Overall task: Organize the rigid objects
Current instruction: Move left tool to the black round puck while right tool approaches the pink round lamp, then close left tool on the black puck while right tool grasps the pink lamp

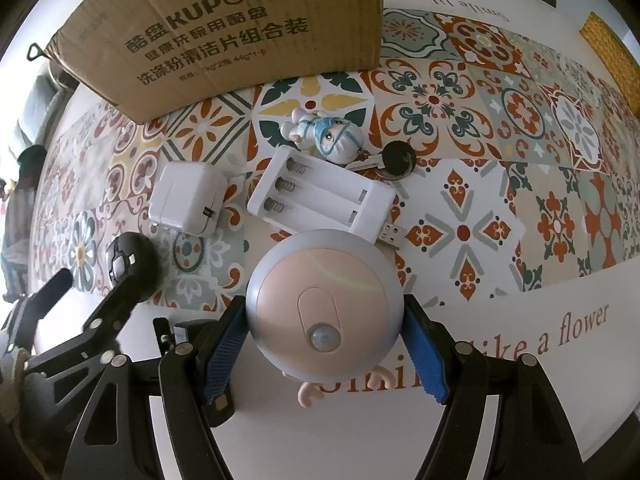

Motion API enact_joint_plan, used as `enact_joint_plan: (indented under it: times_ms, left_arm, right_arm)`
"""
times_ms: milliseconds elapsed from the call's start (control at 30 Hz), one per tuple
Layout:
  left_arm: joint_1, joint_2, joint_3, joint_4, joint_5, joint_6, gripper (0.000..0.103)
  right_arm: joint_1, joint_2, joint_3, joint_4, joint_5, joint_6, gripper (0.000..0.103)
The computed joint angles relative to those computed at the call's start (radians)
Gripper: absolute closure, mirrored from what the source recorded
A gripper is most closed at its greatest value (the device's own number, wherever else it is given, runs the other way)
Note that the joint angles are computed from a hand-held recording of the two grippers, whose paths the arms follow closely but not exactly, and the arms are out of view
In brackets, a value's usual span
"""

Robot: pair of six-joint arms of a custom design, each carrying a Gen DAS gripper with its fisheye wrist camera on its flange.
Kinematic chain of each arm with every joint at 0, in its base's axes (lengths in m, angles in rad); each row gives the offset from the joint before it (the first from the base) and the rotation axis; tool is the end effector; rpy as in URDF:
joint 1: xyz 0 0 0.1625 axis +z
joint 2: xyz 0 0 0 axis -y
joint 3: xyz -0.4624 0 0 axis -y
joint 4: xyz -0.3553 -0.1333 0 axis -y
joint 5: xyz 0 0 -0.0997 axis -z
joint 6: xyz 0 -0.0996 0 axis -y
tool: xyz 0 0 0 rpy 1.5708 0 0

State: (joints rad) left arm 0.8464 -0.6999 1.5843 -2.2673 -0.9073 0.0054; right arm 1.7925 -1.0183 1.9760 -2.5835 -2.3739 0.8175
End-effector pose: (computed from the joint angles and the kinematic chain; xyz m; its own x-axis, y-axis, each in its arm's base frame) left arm -0.2930 -0.6249 0.0898 -0.5103 0.6122 -0.6040 0.6538 0.7324 0.1901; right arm 0.1812 -0.5234 0.2019 -0.6295 0.6324 0.4513 0.3503 0.7495 -0.5617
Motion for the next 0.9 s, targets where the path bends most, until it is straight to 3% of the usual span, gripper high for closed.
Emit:
enact_joint_plan:
  times_ms: [100, 600, 900]
  left_arm:
    - [0.008, 0.013, -0.013, 0.009, -0.019, 0.001, 0.017]
    - [0.032, 0.049, -0.033, -0.024, -0.057, 0.014, 0.043]
    - [0.017, 0.011, 0.014, -0.037, -0.069, 0.010, 0.044]
  right_arm:
    - [0.009, 0.003, -0.005, 0.010, 0.005, 0.005, 0.029]
    - [-0.006, 0.064, -0.052, 0.004, 0.019, -0.008, 0.029]
    - [-0.006, 0.070, -0.049, -0.003, 0.011, -0.006, 0.029]
